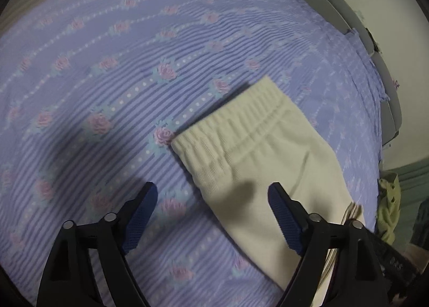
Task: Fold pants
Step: 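Grasp the waistband cuff with the left tool and lift it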
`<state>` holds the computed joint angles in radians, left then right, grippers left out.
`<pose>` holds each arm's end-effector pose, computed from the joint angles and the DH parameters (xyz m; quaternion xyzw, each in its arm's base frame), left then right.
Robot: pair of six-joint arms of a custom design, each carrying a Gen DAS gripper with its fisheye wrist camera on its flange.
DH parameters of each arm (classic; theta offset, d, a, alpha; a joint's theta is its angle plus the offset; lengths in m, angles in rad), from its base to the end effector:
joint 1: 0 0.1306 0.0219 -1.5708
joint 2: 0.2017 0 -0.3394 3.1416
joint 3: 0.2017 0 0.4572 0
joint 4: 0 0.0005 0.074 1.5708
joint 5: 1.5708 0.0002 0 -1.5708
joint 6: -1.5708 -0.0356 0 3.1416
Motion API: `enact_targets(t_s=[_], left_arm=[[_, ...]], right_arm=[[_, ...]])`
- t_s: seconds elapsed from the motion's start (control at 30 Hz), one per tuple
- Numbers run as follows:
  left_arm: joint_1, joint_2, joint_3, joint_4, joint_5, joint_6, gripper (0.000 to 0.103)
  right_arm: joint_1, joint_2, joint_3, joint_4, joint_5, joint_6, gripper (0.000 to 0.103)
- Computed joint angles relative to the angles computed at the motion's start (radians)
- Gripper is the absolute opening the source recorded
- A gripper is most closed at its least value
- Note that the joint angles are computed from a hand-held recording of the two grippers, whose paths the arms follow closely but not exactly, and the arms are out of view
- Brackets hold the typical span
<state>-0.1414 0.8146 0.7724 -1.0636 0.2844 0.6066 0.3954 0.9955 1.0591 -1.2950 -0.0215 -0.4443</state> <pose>0.3434 -0.0595 0.3031 -0.1903 0.9449 -0.2117 0.1619 0.3604 0.1507 0.3722 0.0223 0.9853 0.0785 0.1499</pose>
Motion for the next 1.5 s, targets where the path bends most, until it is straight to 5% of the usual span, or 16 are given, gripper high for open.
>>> enact_targets(t_s=[0.23, 0.33, 0.47, 0.57, 0.63, 0.77, 0.93, 1.0, 1.07, 1.17, 1.3, 1.5], left_arm=[[0.066, 0.061, -0.046, 0.149, 0.126, 0.166, 0.094], [0.058, 0.029, -0.071, 0.207, 0.195, 0.178, 0.061], [0.039, -0.030, -0.081, 0.195, 0.208, 0.129, 0.050], [0.084, -0.168, -0.148, 0.314, 0.327, 0.225, 0.047], [0.079, -0.199, -0.173, 0.378, 0.340, 0.264, 0.054], [0.028, -0.027, -0.106, 0.254, 0.231, 0.196, 0.056], [-0.006, 0.054, -0.095, 0.303, 0.213, 0.268, 0.070], [-0.019, 0.101, -0.038, 0.240, 0.176, 0.281, 0.063], [-0.039, 0.097, -0.017, 0.216, 0.148, 0.276, 0.034], [-0.072, 0.039, 0.019, 0.170, 0.084, 0.243, 0.023], [-0.215, -0.042, 0.121, 0.088, -0.118, 0.160, 0.022], [-0.524, -0.002, 0.314, 0.034, -0.450, 0.032, 0.021]], right_arm=[[0.006, 0.037, 0.013, -0.003, -0.027, 0.001, 0.068], [0.002, 0.024, 0.001, -0.009, -0.038, -0.003, 0.068], [-0.021, -0.009, -0.022, -0.005, -0.085, -0.036, 0.068], [-0.030, -0.030, -0.029, -0.006, -0.090, -0.050, 0.068], [-0.023, -0.039, -0.033, 0.005, -0.085, -0.055, 0.068], [-0.024, -0.044, -0.026, -0.005, -0.093, -0.054, 0.068], [-0.019, -0.053, -0.014, -0.030, -0.040, -0.025, 0.068], [-0.020, -0.062, -0.018, -0.040, -0.011, -0.008, 0.068], [-0.030, -0.075, -0.023, -0.057, 0.007, -0.021, 0.068], [-0.071, -0.127, -0.039, -0.074, -0.008, -0.017, 0.068], [-0.164, -0.218, -0.060, -0.095, -0.021, 0.020, 0.068], [-0.418, -0.360, -0.058, -0.175, -0.067, 0.139, 0.068]])
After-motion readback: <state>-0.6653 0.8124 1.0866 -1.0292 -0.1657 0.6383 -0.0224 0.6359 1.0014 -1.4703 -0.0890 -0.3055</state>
